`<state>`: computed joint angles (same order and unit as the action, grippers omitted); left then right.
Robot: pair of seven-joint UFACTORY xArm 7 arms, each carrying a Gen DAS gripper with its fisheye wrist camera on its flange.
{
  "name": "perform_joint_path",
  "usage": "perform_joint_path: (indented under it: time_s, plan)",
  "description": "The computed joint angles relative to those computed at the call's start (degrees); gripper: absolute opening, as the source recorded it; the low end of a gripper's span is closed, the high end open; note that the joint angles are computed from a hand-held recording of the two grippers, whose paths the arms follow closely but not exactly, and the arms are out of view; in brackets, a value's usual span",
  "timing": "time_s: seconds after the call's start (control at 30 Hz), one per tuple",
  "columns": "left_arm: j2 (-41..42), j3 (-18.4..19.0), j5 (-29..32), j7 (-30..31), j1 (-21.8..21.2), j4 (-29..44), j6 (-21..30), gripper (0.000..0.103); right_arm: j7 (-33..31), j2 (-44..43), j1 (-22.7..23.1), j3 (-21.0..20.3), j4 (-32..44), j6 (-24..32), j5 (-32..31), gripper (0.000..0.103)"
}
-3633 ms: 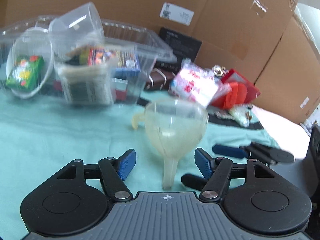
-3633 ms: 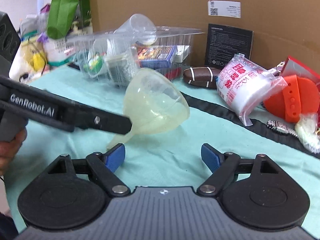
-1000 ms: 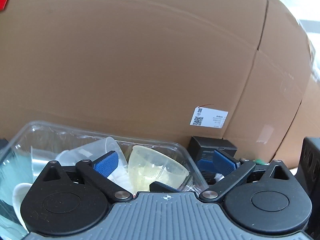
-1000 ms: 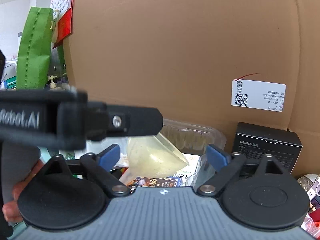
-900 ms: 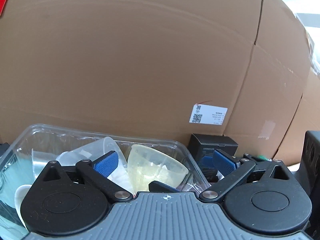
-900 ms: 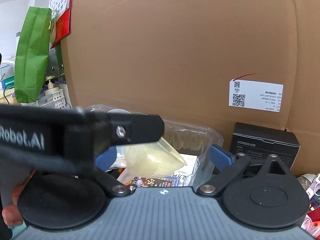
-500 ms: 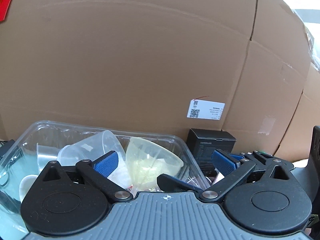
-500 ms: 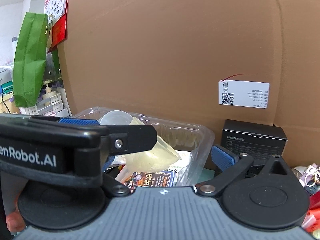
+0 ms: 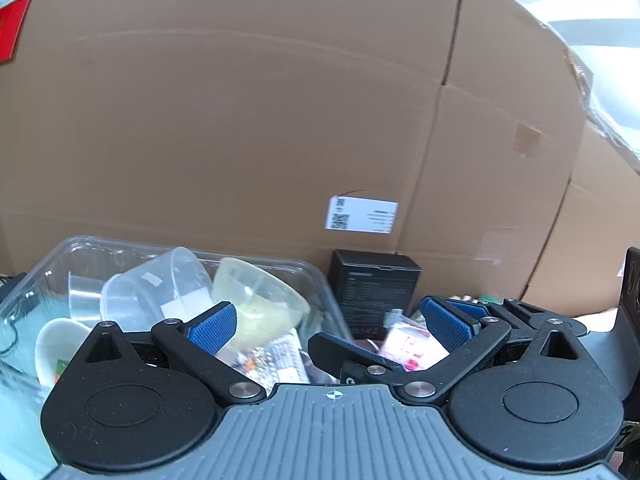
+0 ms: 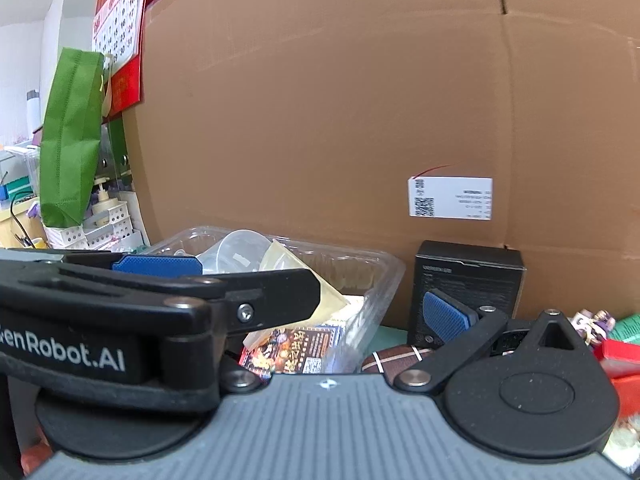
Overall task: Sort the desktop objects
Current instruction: 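Move the left gripper to the red-printed clear plastic bag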
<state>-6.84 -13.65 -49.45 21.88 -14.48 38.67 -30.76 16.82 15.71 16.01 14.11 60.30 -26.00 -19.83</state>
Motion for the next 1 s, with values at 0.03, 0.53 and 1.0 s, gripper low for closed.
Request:
perform_joint_path:
  time_s: [0.03,0.53,1.0]
  plan:
    - [-0.3,-0.3,0.5,-0.8,-0.5,-0.7,-0.8,0.103,0.0,-0.9,-0.1,-0.2,-1.6,-1.4,0.3,0.103]
    - [6.2,-2.7,5.6,-14.2,-12.0,-4.7,-12.3,0.103,-11.5,-11.7,2.3,-5.5,-25.7,-16.8,14.7,0.103]
    - [18.7,3.7,3.9,-11.2,-16.7,7.3,-7.8,0.102,-11.3,-4.1,-1.4,-7.2,-22.1,-13.7,15.4,0.103]
